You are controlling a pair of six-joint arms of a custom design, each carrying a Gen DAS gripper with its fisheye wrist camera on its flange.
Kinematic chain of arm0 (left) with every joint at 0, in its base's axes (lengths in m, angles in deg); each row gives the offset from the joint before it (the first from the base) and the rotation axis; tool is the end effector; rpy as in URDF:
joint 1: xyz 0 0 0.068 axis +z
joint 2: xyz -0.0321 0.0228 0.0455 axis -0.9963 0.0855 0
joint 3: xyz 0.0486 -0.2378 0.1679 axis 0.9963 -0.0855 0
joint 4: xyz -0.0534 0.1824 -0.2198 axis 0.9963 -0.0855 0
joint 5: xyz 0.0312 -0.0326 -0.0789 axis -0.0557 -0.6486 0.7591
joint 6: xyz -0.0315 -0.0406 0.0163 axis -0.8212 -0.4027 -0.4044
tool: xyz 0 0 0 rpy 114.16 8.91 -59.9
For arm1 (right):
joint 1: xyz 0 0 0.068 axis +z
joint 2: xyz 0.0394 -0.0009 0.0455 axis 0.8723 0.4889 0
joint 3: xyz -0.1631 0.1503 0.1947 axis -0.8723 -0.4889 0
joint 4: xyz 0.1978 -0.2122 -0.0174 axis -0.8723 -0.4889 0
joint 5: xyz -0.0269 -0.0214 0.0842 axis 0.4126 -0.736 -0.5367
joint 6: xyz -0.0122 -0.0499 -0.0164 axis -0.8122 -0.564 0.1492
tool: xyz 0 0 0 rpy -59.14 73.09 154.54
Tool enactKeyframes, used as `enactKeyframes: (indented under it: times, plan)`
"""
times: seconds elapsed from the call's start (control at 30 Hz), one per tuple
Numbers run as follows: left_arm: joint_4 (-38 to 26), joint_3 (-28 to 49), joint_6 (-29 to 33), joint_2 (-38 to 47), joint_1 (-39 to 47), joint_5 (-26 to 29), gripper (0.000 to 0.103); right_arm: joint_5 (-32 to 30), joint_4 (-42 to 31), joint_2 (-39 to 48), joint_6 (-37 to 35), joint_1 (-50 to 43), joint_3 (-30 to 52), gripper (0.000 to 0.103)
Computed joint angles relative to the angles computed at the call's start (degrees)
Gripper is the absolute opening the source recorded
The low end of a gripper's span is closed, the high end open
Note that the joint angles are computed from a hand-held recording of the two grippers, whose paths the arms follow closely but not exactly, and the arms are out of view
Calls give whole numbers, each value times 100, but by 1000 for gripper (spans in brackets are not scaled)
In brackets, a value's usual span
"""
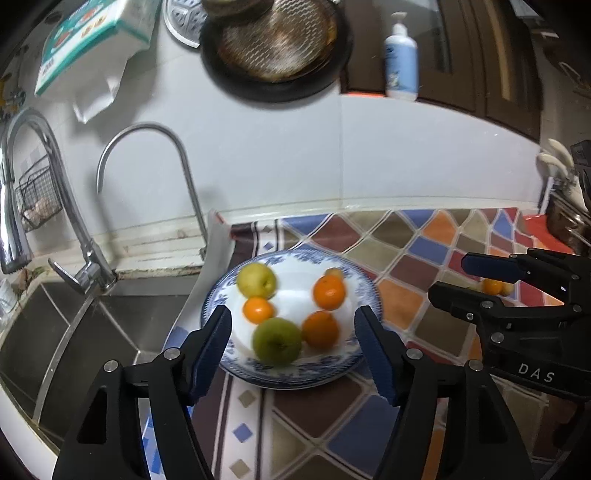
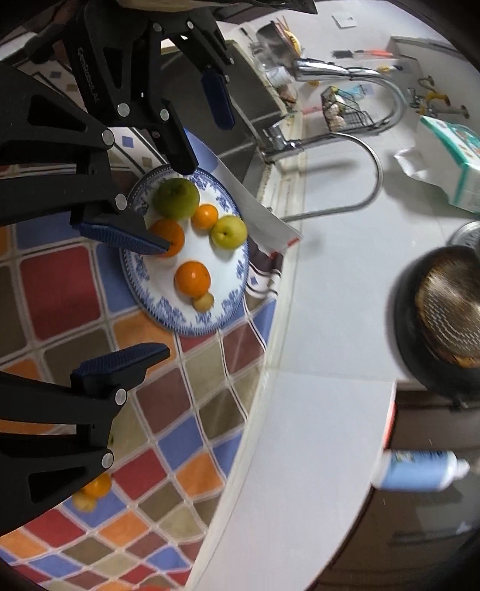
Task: Organize fruits
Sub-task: 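Withdraw both open tools from the plate toward the remaining fruit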
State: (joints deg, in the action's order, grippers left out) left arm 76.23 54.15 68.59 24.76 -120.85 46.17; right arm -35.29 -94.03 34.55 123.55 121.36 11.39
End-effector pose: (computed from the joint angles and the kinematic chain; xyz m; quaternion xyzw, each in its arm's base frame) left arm 0.1904 -0.1328 0.1981 0.2694 0.8391 -0.0936 0.4632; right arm 0.1489 0.2138 0.1808 0.0301 0.8982 -0.0019 0.4386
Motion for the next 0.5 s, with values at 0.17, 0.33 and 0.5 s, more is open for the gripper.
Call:
enactKeyframes:
  times: [0.17, 0.33, 0.5]
  plan:
    - [-257, -55, -125, -486, -629, -351, 73, 644, -1386, -409, 1181, 675, 69, 51]
    - [-435, -59, -262, -770, -1308, -740, 75, 988, -2831, -575, 2644, 1296, 199, 50]
    - [-492, -40, -418, -870, -1942, -1142, 76, 1087, -4321, -573, 4315, 1890, 295, 51]
